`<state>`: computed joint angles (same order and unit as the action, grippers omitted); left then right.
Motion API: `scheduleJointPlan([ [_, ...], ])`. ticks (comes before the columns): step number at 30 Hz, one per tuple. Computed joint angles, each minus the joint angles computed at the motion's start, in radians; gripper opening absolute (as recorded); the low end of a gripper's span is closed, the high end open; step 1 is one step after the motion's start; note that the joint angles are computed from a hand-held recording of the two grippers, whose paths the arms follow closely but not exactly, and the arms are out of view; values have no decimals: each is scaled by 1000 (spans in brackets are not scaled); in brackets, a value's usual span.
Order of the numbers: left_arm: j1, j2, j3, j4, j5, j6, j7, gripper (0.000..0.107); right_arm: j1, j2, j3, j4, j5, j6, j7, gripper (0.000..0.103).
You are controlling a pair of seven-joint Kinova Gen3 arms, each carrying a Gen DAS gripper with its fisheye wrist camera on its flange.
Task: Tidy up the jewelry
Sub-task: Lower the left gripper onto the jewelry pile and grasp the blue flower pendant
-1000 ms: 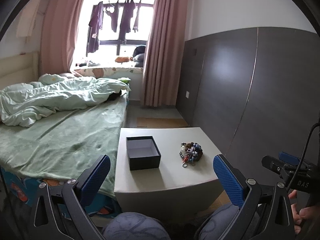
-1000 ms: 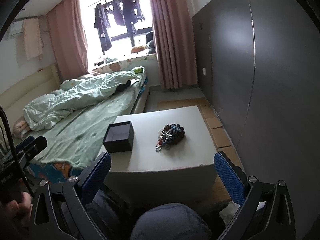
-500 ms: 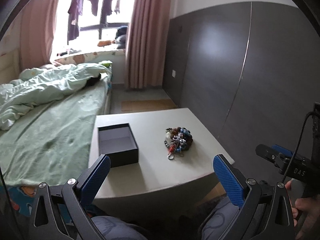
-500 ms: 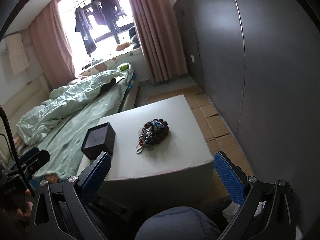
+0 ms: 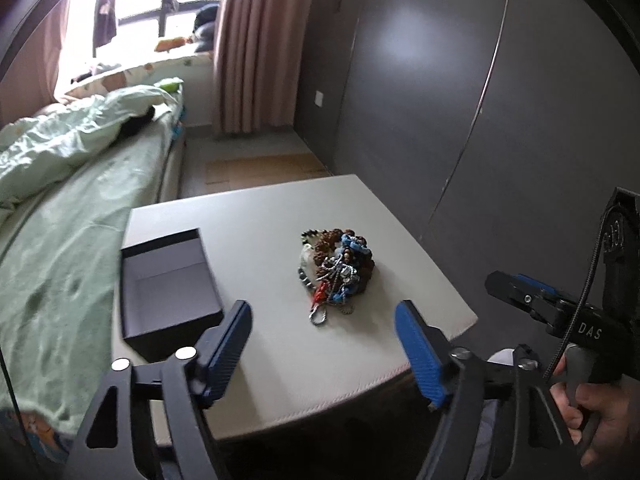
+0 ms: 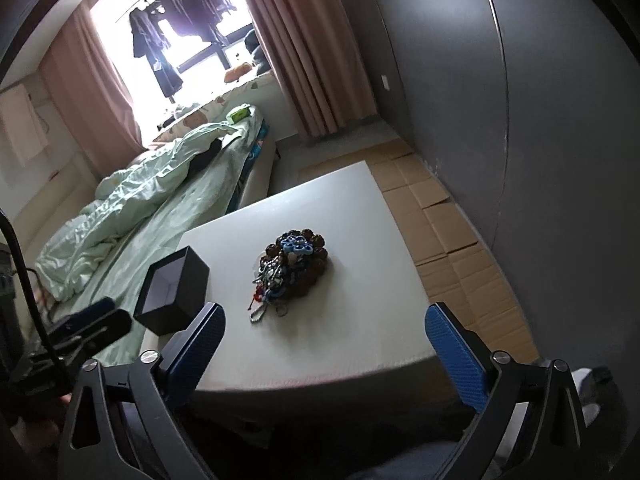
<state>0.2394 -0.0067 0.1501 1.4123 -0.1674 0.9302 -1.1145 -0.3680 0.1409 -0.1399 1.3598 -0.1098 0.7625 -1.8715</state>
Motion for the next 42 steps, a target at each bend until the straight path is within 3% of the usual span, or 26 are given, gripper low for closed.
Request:
scheduleJointPlan([
  [4,-18,62,-17,-48,86,-4,-96,66,48,46,-5,-17,-98,-9,73,85],
  [9,-17,150,-24,-135,124,22,-176,63,82,98,-14,-30,-172,-22,130,75],
  [16,-18,283,-34,-286,171,96,-293,62,111,119,-9,-15,-223,-52,127,74],
  [27,25,473,-66,-541,153,278,-379,62,106,180,26,-88,-174,44,-20,74],
  [30,37,504,-74,-569,140,299,-389,58,127,186,19,-86,-189,45,-32,74],
  [33,52,505,-92,-559,122,292,-384,44,144,193,9,-84,-211,42,-25,74],
  [34,38,503,-81,-554,136,291,-387,32,148,196,7,-86,-215,44,-22,74],
  [42,19,445,-72,-486,160,217,-396,31,134,208,1,-105,-206,49,-10,74],
])
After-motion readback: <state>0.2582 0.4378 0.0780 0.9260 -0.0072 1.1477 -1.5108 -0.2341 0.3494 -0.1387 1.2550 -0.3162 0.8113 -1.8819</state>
